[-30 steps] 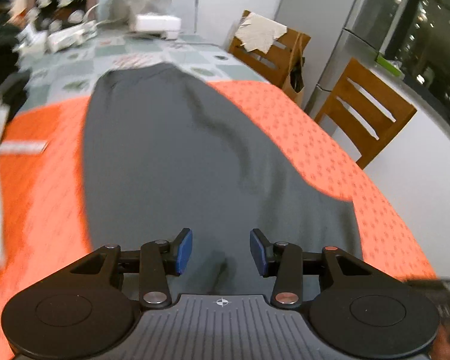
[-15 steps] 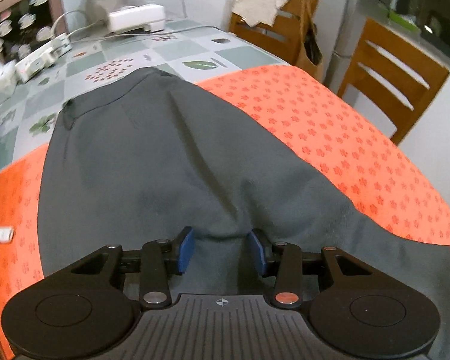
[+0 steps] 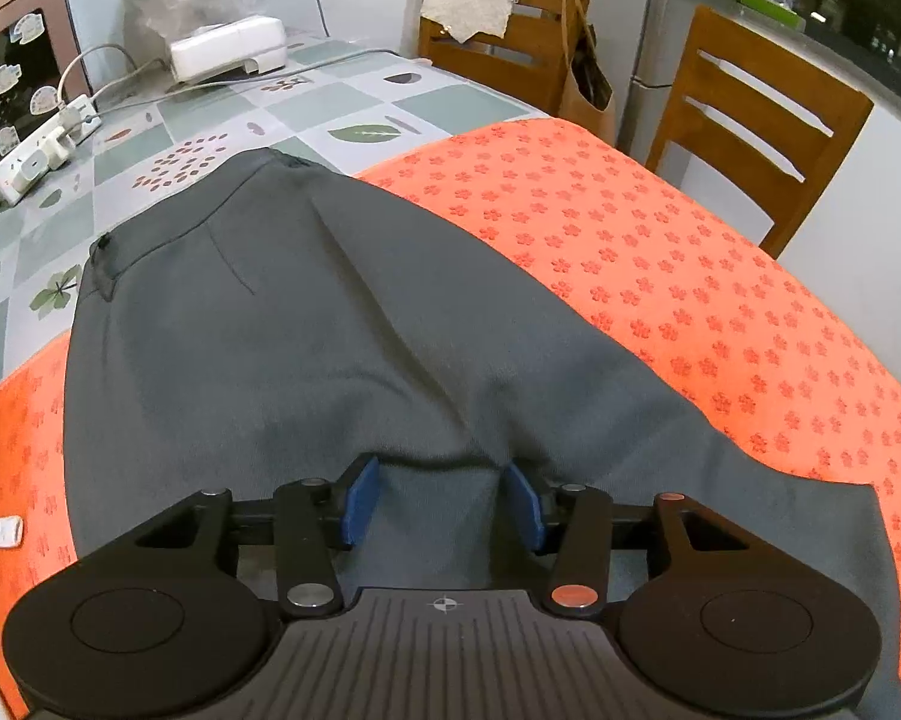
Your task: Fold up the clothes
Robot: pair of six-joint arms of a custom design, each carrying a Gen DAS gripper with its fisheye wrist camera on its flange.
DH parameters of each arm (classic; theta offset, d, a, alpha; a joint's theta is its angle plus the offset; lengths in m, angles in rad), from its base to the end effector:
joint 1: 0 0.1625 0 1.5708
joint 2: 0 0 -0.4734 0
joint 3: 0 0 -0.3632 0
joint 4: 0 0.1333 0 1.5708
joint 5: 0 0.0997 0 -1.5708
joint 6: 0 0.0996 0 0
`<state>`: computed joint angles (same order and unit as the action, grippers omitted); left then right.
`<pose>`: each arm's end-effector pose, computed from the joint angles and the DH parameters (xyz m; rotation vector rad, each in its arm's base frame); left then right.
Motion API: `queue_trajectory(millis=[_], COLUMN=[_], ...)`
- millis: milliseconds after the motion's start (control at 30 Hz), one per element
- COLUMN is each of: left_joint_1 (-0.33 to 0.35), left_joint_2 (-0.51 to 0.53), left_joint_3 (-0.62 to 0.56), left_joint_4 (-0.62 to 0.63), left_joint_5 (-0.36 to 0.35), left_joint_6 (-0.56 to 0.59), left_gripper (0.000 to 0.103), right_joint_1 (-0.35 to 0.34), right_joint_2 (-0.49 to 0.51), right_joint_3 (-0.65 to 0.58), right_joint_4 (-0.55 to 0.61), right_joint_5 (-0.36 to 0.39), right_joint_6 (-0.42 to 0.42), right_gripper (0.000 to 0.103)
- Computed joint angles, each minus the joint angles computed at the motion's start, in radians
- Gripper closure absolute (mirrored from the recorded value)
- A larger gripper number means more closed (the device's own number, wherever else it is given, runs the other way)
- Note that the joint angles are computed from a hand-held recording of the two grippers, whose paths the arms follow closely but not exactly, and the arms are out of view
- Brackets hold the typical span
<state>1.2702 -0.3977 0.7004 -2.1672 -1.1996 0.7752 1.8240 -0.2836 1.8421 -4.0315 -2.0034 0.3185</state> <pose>-0.1063 -0.9150 0.1776 1.3196 2.3585 -0.2692 0.2369 -0.5499 -0.0460 -0.3688 -2.6417 1.3970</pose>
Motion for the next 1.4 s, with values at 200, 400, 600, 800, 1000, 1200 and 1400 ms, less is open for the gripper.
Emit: queue_trajectory(millis=[200, 400, 600, 800, 1000, 1200, 1400], left_joint_1=[-0.02, -0.08, -0.157, -0.179, -0.137, -0.109, -0.095], left_joint_2=[-0.049, -0.29, -0.393, -0.424, -0.431, -0.422, -0.406], left_joint_3=[0.051, 0.374, 0.633, 0.754, 0.698, 0.645, 0.626], left_joint_4=[0.029, 0.148, 0.162, 0.049, 0.075, 0.124, 0.145], left_joint_5=[-0.009, -0.131, -0.02, 0.128, 0.049, -0.041, -0.081], left_joint_6=[-0.116, -0.271, -0.316, -0.268, -0.276, -0.257, -0.248], left_gripper=[0.053, 0.04, 0.039, 0.069, 0.089, 0.09, 0.089], right_joint_1=[0.031, 0.088, 0.131, 0.153, 0.147, 0.145, 0.217], right_joint_2=[0.009, -0.015, -0.054, -0.054, -0.021, 0.017, 0.076], right_joint_3=[0.061, 0.018, -0.024, -0.053, -0.014, 0.064, 0.071], right_joint_4=[-0.066, 0.047, 0.204, 0.206, 0.048, -0.036, -0.083], right_joint_5=[-0.042, -0.151, -0.219, -0.21, -0.158, -0.158, -0.296], right_joint_6=[0.036, -0.012, -0.129, -0.229, -0.235, -0.118, 0.013], right_gripper=[0.093, 0.094, 0.094, 0.094, 0.076, 0.065, 0.101])
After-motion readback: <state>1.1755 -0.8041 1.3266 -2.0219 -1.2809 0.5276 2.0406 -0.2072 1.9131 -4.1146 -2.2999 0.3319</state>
